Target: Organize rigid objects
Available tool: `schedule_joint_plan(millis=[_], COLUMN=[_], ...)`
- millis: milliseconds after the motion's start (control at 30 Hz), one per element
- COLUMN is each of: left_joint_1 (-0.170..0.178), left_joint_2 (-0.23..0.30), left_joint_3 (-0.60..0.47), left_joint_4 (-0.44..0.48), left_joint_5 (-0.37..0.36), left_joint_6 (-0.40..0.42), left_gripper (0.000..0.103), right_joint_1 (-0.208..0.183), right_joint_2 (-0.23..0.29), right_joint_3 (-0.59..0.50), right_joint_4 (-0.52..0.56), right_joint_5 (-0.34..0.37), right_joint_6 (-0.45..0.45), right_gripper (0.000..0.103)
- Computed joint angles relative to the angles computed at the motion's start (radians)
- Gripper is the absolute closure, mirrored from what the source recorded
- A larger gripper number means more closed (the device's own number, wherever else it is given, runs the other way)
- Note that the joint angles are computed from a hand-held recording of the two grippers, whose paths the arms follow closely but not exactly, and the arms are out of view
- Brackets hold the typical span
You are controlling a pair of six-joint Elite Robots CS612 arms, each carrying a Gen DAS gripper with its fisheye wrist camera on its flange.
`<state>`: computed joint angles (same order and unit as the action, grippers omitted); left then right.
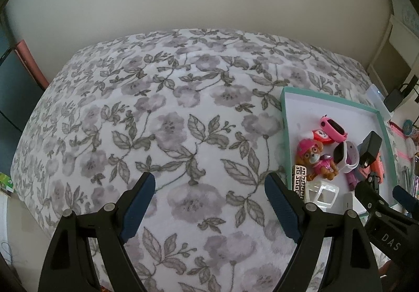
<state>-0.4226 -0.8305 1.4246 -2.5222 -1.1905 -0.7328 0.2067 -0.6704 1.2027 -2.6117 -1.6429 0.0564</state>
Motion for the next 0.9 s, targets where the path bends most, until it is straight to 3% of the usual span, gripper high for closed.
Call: schedule_joint_plan(millis=[567, 900], left_joint_1=[-0.001, -0.005], left_joint_2=[-0.004, -0.007], left_joint_3=[-0.001, 0.008], left_joint_4=[0.028, -0.003], left_joint_5=[0.006, 0.017], left_joint_6=[-0.026, -0.025], left_gripper=[0.017, 0.017], right_joint_1=[0.0, 0.001], right_joint_2=[-0.001, 0.002], right_joint_3=[-0.001, -0.006], right_joint_4=[0.0, 0.008], right_joint_5=[0.002, 0.003], right_joint_6=[-0.019, -0.032], right_gripper=[0.0, 0.0])
